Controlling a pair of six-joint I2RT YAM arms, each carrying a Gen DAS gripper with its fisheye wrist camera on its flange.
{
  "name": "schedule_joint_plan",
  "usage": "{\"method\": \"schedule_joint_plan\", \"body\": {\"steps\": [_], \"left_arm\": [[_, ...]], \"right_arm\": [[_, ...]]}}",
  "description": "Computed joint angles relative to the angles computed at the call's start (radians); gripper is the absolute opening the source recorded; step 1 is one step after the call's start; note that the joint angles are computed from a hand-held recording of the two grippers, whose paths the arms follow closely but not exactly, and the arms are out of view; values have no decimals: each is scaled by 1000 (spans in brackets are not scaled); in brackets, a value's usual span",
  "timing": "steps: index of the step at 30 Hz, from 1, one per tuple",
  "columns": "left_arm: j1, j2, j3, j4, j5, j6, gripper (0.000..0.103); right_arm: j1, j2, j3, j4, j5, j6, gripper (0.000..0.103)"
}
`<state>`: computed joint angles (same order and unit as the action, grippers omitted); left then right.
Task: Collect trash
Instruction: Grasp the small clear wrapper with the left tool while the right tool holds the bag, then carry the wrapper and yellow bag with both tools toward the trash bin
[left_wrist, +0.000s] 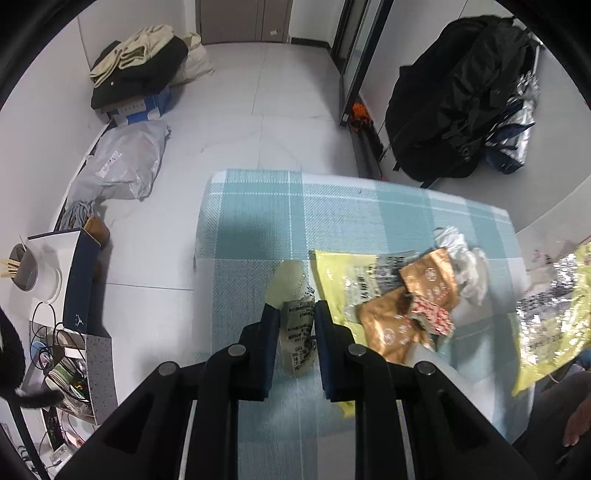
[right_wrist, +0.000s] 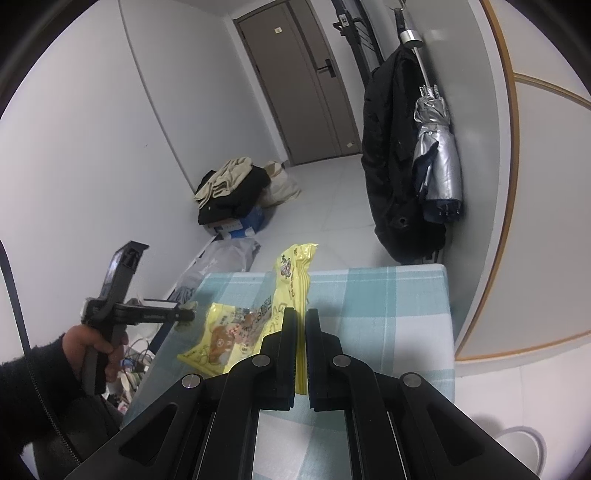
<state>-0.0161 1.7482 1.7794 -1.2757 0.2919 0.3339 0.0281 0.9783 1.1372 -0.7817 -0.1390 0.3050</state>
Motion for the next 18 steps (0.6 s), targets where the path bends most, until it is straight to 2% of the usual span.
{"method": "schedule_joint_plan", "body": {"steps": [6, 18], "left_arm": [[40, -104, -46, -3, 63, 17, 15], [119, -304, -126, -39, 241, 40, 15]], "right_arm": [[2, -23, -1, -5, -19, 22, 4], [110, -101, 11, -59, 35, 93, 4]]}}
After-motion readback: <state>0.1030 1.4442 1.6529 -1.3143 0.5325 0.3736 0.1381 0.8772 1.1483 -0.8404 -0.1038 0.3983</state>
